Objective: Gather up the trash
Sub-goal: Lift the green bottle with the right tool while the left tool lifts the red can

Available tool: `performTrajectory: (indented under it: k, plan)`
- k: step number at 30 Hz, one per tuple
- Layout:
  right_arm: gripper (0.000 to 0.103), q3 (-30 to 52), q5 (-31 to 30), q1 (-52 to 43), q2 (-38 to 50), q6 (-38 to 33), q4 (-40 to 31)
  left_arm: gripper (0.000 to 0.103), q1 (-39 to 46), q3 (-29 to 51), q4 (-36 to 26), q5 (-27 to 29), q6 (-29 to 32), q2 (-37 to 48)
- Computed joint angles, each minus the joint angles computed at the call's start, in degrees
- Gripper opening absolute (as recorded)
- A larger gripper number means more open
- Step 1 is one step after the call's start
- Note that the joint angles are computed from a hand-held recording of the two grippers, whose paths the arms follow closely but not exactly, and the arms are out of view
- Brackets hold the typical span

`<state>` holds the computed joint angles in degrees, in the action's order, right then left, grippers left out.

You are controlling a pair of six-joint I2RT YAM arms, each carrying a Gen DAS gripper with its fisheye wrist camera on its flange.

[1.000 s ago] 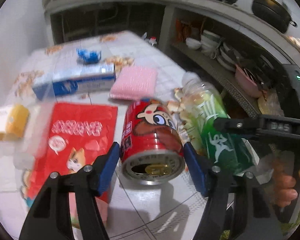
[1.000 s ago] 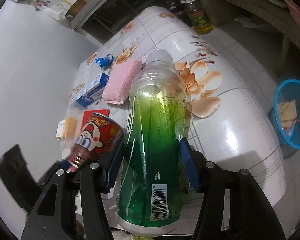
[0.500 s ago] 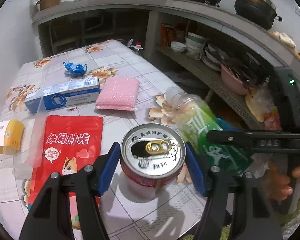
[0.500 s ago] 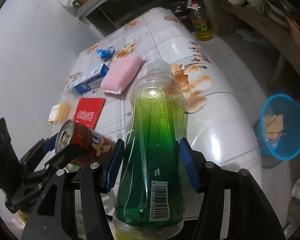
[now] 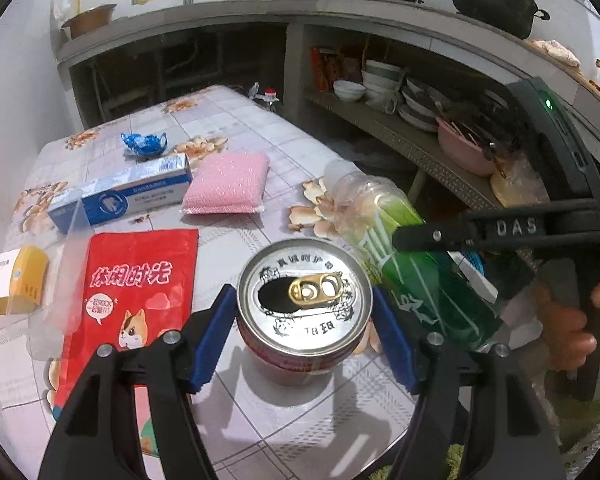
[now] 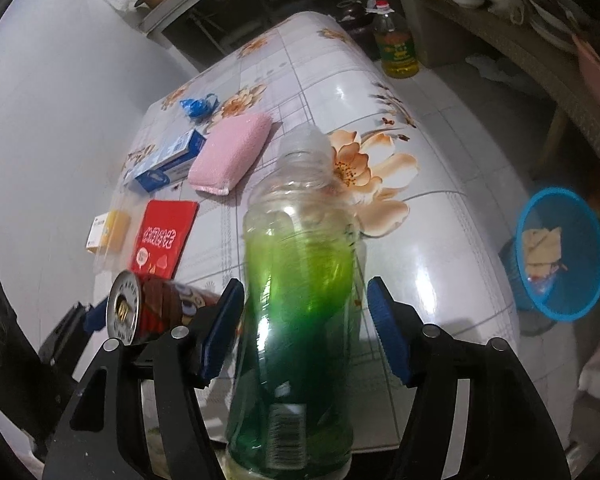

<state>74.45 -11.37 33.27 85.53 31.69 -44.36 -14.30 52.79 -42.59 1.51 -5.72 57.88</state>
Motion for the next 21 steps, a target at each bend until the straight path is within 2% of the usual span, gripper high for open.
performTrajectory:
  k: [10, 14, 21]
  plan:
    - [0.062, 1.14, -2.11, 0.90, 2.68, -0.21, 0.88, 0.066, 1.20, -0.76, 2.23, 1.81, -1.12, 1.60]
    - [0.056, 1.08, -3.17, 1.05, 3.12, 0.10, 1.14, 0.066, 0.87, -0.76, 2.51, 1.45, -1.32, 1.75]
    - [0.056, 0.08, -3.84, 0.91, 2.47, 0.99, 2.32, 0.065, 0.48, 0.13, 1.60, 0.70, -1.89, 2.64]
